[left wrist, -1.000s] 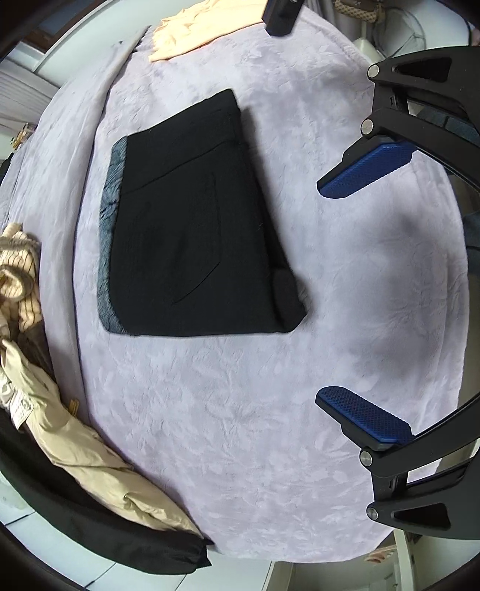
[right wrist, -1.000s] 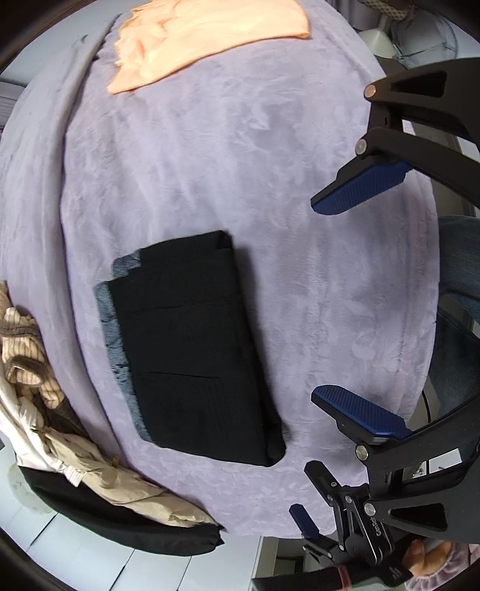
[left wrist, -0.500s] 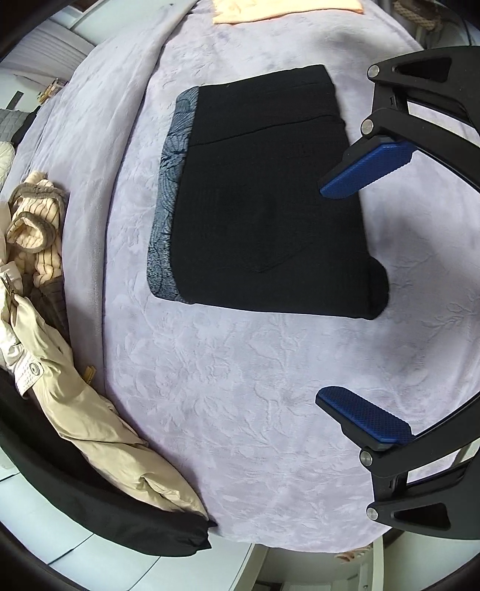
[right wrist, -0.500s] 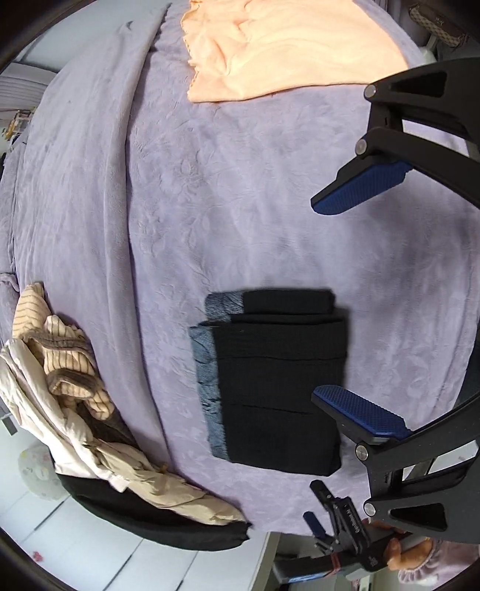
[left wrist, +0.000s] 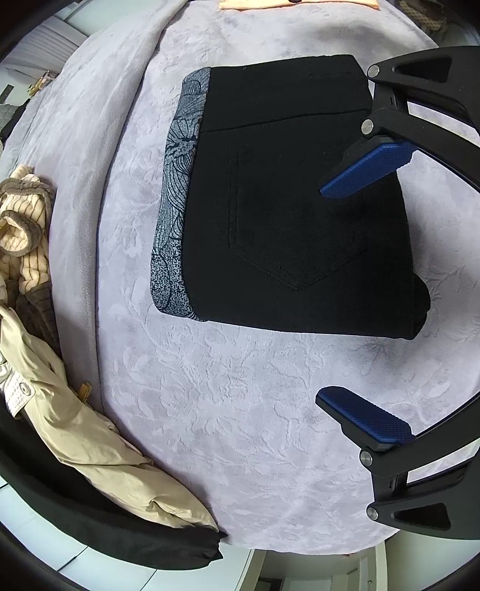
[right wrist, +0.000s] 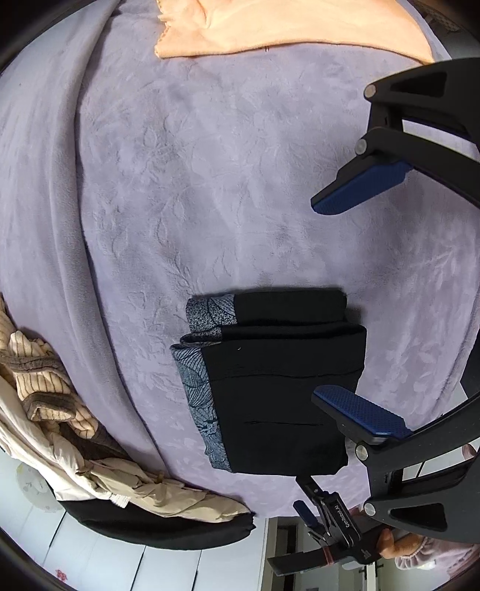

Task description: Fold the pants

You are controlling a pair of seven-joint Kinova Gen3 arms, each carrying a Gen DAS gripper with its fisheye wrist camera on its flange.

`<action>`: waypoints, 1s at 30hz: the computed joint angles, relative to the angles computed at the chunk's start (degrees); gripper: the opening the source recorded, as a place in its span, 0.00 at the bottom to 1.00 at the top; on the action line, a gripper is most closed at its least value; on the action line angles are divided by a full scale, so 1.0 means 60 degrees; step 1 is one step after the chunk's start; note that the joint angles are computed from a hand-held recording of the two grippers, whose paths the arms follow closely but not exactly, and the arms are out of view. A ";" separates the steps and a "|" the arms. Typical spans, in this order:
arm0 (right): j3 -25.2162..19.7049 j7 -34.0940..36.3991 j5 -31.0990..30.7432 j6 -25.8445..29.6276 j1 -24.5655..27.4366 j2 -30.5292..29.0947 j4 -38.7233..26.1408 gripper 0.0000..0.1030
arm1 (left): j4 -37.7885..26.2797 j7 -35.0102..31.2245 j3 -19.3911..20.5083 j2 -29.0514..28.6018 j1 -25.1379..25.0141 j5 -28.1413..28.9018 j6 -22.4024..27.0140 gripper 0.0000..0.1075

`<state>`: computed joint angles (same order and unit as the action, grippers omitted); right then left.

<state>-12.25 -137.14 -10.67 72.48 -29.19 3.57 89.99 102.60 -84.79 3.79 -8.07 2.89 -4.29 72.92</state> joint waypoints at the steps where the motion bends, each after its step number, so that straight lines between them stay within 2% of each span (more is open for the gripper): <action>1: -0.0026 0.0036 -0.0079 -0.0056 0.0053 0.0029 0.0080 0.92 | 0.0020 0.0012 0.0014 0.0052 0.0000 -0.0029 -0.0022 0.95; 5: 0.0201 0.0311 -0.0345 -0.0238 -0.0063 0.0202 0.0309 0.92 | 0.0110 -0.0046 0.0080 0.0189 -0.0104 -0.0046 -0.0166 0.95; 8: 0.0727 0.0640 -0.0584 -0.0468 -0.0392 0.0307 0.0521 0.92 | 0.0179 -0.0443 0.0921 0.0258 -0.1267 0.0252 -0.0247 0.95; 10: 0.1321 0.0962 -0.0843 -0.0661 -0.0774 0.0347 0.0686 0.92 | 0.0258 -0.1162 0.1059 0.0231 -0.1928 0.0813 -0.0432 0.95; 12: 0.1946 0.1468 -0.1184 -0.0910 -0.1146 0.0343 0.0875 0.92 | 0.0303 -0.1938 0.0627 0.0256 -0.2050 0.1351 -0.0625 0.95; 15: 0.2074 0.2549 -0.1990 -0.1420 -0.0811 0.0262 0.1267 0.92 | 0.0253 -0.3104 -0.0700 0.0612 -0.1567 0.2285 -0.0673 0.95; 17: 0.1605 0.3323 -0.2517 -0.1771 -0.0095 0.0275 0.1592 0.92 | 0.0190 -0.3880 -0.1434 0.0978 -0.1298 0.2841 -0.0454 0.95; 18: 0.1298 0.3710 -0.2827 -0.1964 0.0333 0.0280 0.1778 0.92 | 0.0224 -0.4269 -0.1548 0.1097 -0.1371 0.3042 -0.0429 0.95; 22: 0.0049 0.5259 -0.4374 -0.2791 0.2102 0.0461 0.2673 0.92 | 0.0396 -0.5276 -0.1483 0.1430 -0.1957 0.3518 -0.0308 0.95; 25: -0.1009 0.6411 -0.5539 -0.3434 0.3429 0.0755 0.3353 0.92 | 0.0428 -0.6071 -0.1607 0.1761 -0.2475 0.4271 0.0002 0.95; 28: -0.2225 0.7576 -0.6704 -0.4104 0.4756 0.1104 0.3944 0.92 | 0.0430 -0.6475 -0.1557 0.2152 -0.2835 0.4922 0.0202 0.95; 30: -0.3110 0.8352 -0.7480 -0.4341 0.5641 0.1547 0.4116 0.92 | 0.0496 -0.6465 -0.1381 0.2313 -0.2825 0.5039 0.0049 0.95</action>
